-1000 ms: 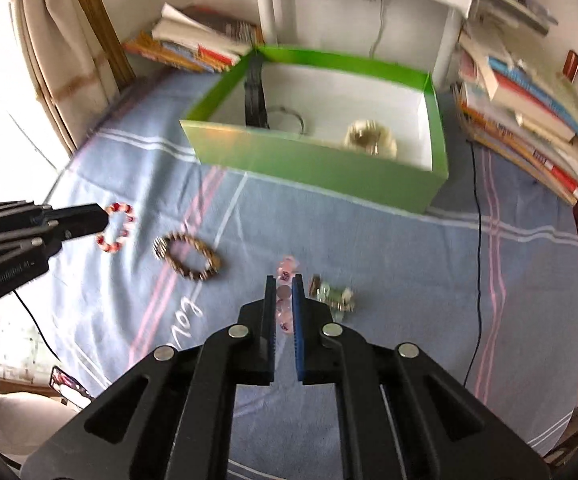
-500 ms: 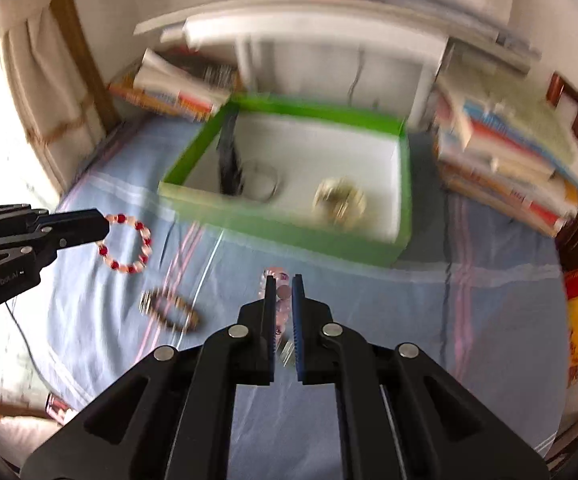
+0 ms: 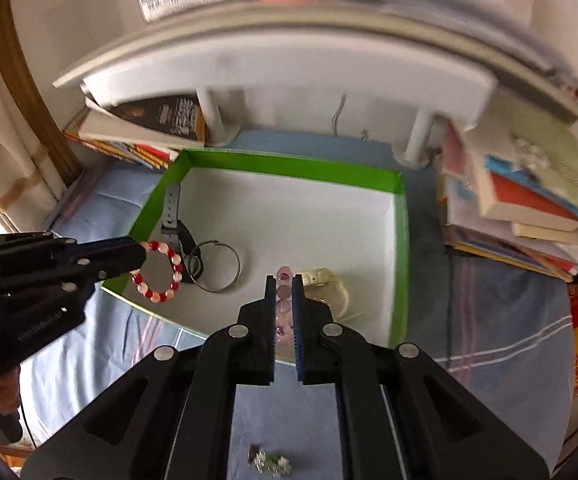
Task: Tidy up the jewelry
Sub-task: 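Lower both bracelets into the green box and open both tools, then move both tools back over the remaining jewelry on the sheet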
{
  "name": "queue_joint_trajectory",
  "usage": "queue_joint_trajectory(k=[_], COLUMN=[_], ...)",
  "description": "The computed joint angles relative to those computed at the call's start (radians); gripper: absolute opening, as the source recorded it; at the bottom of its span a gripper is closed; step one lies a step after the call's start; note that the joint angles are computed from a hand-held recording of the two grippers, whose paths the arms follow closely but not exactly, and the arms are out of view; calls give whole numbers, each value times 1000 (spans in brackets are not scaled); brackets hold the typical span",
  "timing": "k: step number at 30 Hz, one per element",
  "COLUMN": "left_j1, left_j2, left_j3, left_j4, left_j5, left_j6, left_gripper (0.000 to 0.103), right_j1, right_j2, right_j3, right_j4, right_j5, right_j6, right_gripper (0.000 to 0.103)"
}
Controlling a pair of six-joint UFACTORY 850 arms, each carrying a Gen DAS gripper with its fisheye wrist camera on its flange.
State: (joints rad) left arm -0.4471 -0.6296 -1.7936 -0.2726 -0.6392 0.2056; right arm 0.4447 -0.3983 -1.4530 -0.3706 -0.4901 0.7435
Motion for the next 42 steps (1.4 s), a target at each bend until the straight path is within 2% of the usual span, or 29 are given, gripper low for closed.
queue_joint_trajectory(k=[4,5,6,8,11,14,18,22,27,32,37,40,42], left_j1=[2,3,4,12,30,45,56,45,8,3,24,46,62], left_j2=[-42,-48,-48,-39,22,110,202,235,236,237,263,271,279], left_j3=[-34,-39,-38,-23,56,176,342,446,498,521,554,576,588], left_j4=[29,45,56,73,59,79,84,89,106,142,191,241,213], left_j5=[-12,-13,-9,-5,32,77,78,60,52,42,52,50,54], left_j6=[-34,-55,-69,-93,-93,-112,-93,-90,-75,-100,-167,-236,-230], left_gripper=[9,9,15,28,36,44,45,45,48,52,56,56,55], right_j1=[0,1,4,8,11,20,41,63,88,95,120,126,119], right_j2=[-51,-59,-64,-53,2,92,152,176,176,147,157,181,189], right_j3=[-49,-57,-64,-51,7,119,236,322,359,347,352,379,387], right_j4=[26,19,-2,-26,-50,-82,-34,65,102,158,260,245,223], right_j5=[-25,-35,-51,-49,-32,-26,-58,-77,-64,-69,-82,-84,-79], right_j6=[-37,-37,-23,7,48,141,148,121,117,66,-105,-75,-31], right_gripper=[8,11,21,33,34,34,34,34,34,34,34,34,34])
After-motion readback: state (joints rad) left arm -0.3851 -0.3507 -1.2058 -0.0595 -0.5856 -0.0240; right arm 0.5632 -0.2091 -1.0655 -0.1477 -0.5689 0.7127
